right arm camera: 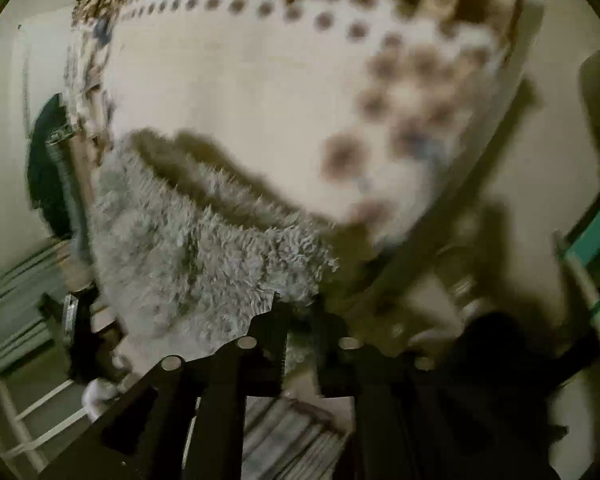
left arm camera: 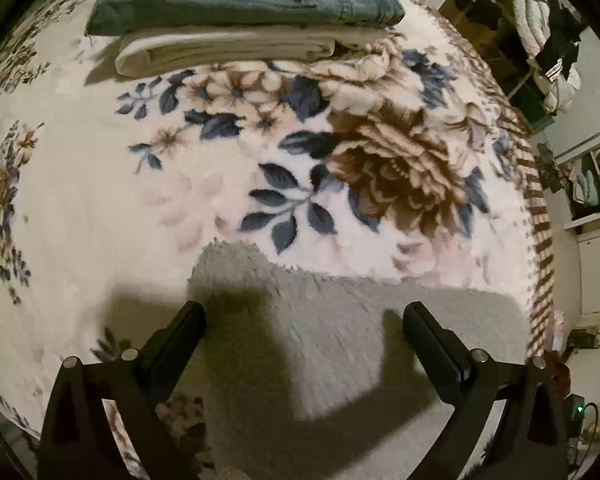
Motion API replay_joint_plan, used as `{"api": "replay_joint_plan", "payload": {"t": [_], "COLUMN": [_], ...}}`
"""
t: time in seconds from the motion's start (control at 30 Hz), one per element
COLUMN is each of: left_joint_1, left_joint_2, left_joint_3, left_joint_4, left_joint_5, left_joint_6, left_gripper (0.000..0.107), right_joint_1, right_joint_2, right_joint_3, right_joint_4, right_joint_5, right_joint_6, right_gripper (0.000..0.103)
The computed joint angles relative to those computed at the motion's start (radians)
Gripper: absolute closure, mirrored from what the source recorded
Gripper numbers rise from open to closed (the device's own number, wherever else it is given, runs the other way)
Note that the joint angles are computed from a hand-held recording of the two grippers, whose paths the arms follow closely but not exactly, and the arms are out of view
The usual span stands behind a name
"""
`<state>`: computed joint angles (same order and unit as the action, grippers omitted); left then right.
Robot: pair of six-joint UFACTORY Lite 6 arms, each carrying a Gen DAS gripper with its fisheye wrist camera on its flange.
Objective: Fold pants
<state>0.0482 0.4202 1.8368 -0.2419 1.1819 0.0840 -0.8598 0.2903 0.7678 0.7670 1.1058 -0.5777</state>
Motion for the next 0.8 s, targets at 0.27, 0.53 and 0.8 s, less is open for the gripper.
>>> {"api": "replay_joint_plan", "payload": {"t": [0.27,0.53,0.8], "left_joint_1": [0.096,0.298,0.348], "left_joint_2": [-0.271,-0.506,-0.673], "left_joint_3": [-0.222,-0.528,-0.792], "left_joint_4": [0.003,-0.083,-0.079], "left_joint_5": [0.021,0.083,0.089], "left_joint_6": [0.026,0.108,0.155], "left_gripper": [0.005,0.005,0.005], "right_joint_1": [0.032,-0.084,-0.108], "right_joint_2": [0.030,-0.148,-0.178], "right_joint_3": [-0.167,-0.354,-0.277], "right_joint_4": [0.057,0.348,-0.031], "right_joint_5": [-0.039,0.135,-0.040], "right_joint_6": [-0.056,-0.294,-0.212], "right_gripper": [0.028,0.086,0.053]}}
